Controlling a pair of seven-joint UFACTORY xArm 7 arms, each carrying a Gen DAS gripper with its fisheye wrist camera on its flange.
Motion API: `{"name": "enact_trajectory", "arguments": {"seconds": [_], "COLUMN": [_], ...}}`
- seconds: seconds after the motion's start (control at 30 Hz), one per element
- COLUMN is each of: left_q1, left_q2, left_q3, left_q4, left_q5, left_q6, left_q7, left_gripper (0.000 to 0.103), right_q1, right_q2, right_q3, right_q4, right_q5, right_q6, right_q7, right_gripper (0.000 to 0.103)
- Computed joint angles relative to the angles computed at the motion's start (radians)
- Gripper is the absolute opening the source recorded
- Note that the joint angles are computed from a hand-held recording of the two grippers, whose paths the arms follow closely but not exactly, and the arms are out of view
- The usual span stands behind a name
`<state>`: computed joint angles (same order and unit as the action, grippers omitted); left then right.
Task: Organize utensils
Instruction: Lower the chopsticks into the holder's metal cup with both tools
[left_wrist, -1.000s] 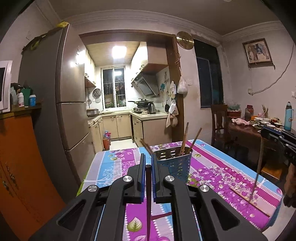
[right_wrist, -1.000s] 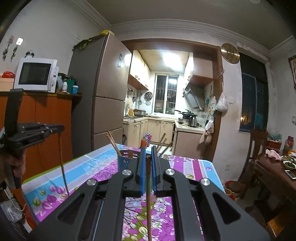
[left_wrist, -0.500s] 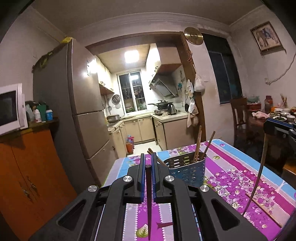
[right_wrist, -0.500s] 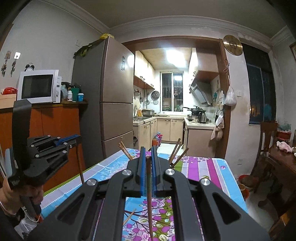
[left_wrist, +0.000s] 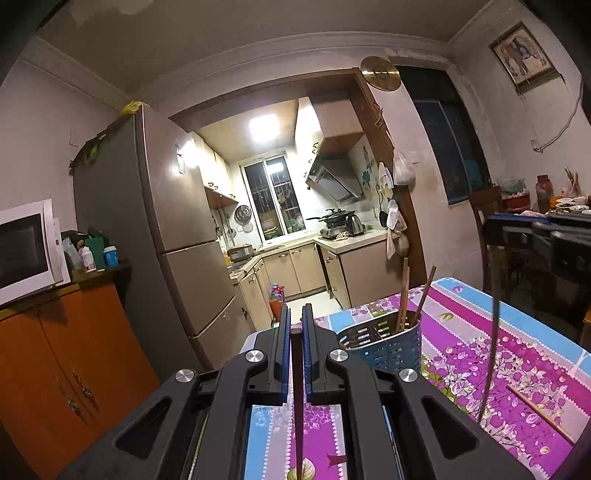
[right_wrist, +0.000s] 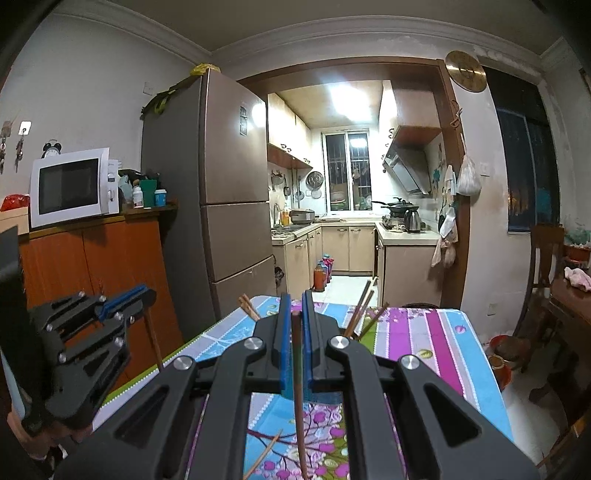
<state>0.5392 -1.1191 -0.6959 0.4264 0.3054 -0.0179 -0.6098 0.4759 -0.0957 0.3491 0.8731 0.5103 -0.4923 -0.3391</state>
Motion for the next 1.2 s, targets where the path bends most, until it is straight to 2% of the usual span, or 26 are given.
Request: {"name": "enact_trajectory", "arguments": {"seconds": [0.13,0.23,0.43,0.5,0.63,0.73,0.77,0.83,1.03,1.2], "left_q1": [0.041,0.063,0.064,0.066,0.07,0.105,0.128,0.23,0.533,0.684], "left_q2": [0.03,0.079,0.32,0.388,0.515,0.612,0.629,0.665,0.713,0.745], "left_q3": [-0.025,-0.028,0.027,0.035,0.039,0.003,-0.019,-0.111,-0.392,-0.545], "left_q4": [0.026,0.059,0.225,0.286,0.405,0.501,0.522,0.579,0.665,0.672], "left_q5": [-0.001,-0.003,-0.035,-0.053,-0.096,-0.127,-0.141,-0.167,-0.228,-0.228], "left_q6": [-0.023,-0.047,-0.12,-0.132,-0.155,-0.181,-0.187,-0.199,-0.247,-0.293], "left_q7": [-0.002,0.012,0.09,0.115,0.149,0.168,0.172,0.177,0.2,0.21], "left_gripper": [0.007,0.007,0.007,0.007,0.007,0.007,0.007,0.007,0.007,0.007], "right_q1": [-0.002,0.01,0.046,0.091,0.161,0.229,0.245,0.298,0.364,0.35], "right_q2": [0.039,0.068,0.138,0.171,0.229,0.282,0.301,0.347,0.464,0.529], "right_q3": [0.008,-0.016,-0.083,-0.122,-0.195,-0.266,-0.287,-0.354,-0.48,-0.5], "right_q4": [0.071,0.135,0.294,0.367,0.472,0.561,0.588,0.661,0.797,0.845], "right_q5": [0.052,0.066,0.105,0.189,0.247,0.303,0.31,0.352,0.342,0.295], "right_q6": [0.013,0.036,0.089,0.097,0.108,0.118,0.122,0.144,0.194,0.22], "right_q7": [-0.082,-0.109,-0.141,-0.231,-0.298,-0.359,-0.365,-0.391,-0.32,-0.232], "right_gripper": [0.005,0.005,0.005,0.005,0.005,0.005,0.005,0.005,0.005,0.005]}}
